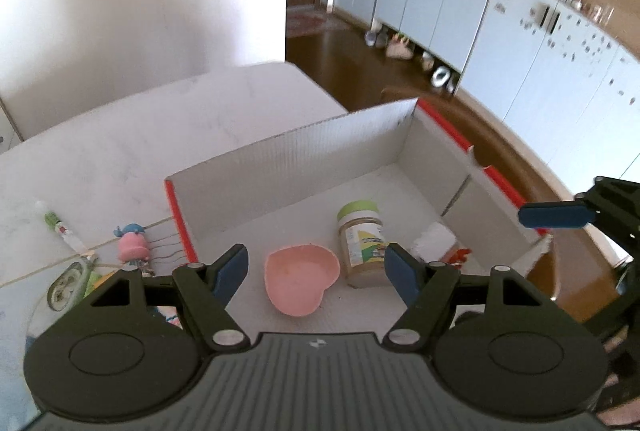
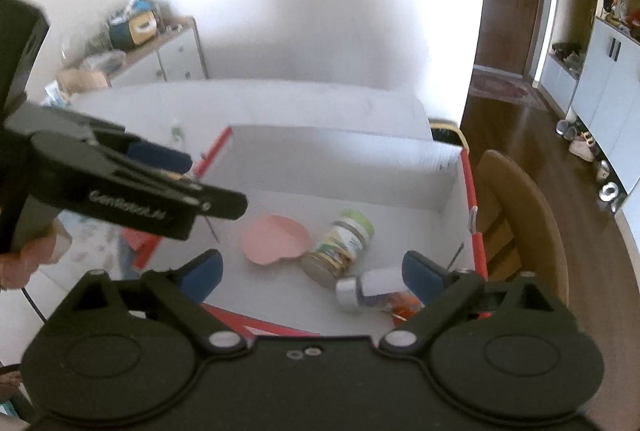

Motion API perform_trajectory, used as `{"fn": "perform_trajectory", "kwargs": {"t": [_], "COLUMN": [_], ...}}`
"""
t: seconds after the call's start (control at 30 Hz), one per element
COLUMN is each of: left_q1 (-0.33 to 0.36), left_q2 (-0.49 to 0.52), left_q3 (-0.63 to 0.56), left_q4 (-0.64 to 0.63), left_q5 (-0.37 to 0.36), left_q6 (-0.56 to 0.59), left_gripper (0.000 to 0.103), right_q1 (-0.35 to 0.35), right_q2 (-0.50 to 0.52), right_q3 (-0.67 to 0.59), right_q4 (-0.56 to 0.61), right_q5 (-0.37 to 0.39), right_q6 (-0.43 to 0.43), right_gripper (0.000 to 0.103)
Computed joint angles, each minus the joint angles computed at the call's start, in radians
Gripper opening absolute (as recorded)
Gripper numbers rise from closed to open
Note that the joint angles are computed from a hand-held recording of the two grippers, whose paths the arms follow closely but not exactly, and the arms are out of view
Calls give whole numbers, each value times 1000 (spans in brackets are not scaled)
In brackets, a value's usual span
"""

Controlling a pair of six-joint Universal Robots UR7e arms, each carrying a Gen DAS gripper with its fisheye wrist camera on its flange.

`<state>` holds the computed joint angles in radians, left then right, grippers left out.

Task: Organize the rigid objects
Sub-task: 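Open the right gripper to drop the bottle while left releases the heart dish, then withdraw both grippers from the box toward the remaining items on the mat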

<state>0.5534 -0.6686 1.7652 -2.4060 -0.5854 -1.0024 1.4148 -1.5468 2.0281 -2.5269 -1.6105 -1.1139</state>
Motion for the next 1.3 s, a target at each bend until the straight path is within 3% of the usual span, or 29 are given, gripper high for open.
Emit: {"fn": "perform_trajectory", "kwargs": {"t": [0.13, 0.2, 0.5, 0.77, 0.9, 1.3], "left_q1": [-53, -75, -167, -208, -215, -125], "left_q2": [-44, -61, -194, -351, -432, -618], "left_q3": [66, 92, 252, 420, 499, 656], "left_q4": [3, 13, 119, 94, 70, 92], "left_q5": [24, 38, 76, 78, 87, 127], "left_q6": [-59, -90, -261, -285, -269, -253], "left_gripper": [76, 83, 83, 87, 100, 103], "right_q1": [1, 4, 43, 99, 133, 237], "right_q2": [-46, -71, -148, -163, -137, 106], "right_q3": [30, 48, 146, 244, 288, 370], "right_q4": [25, 33, 40, -11, -68, -396], "right_q5": [39, 54, 98, 87, 69, -49], "right_q6": [7, 6, 49, 104, 143, 226], "right_gripper": [101, 102, 102, 102, 102, 100]}}
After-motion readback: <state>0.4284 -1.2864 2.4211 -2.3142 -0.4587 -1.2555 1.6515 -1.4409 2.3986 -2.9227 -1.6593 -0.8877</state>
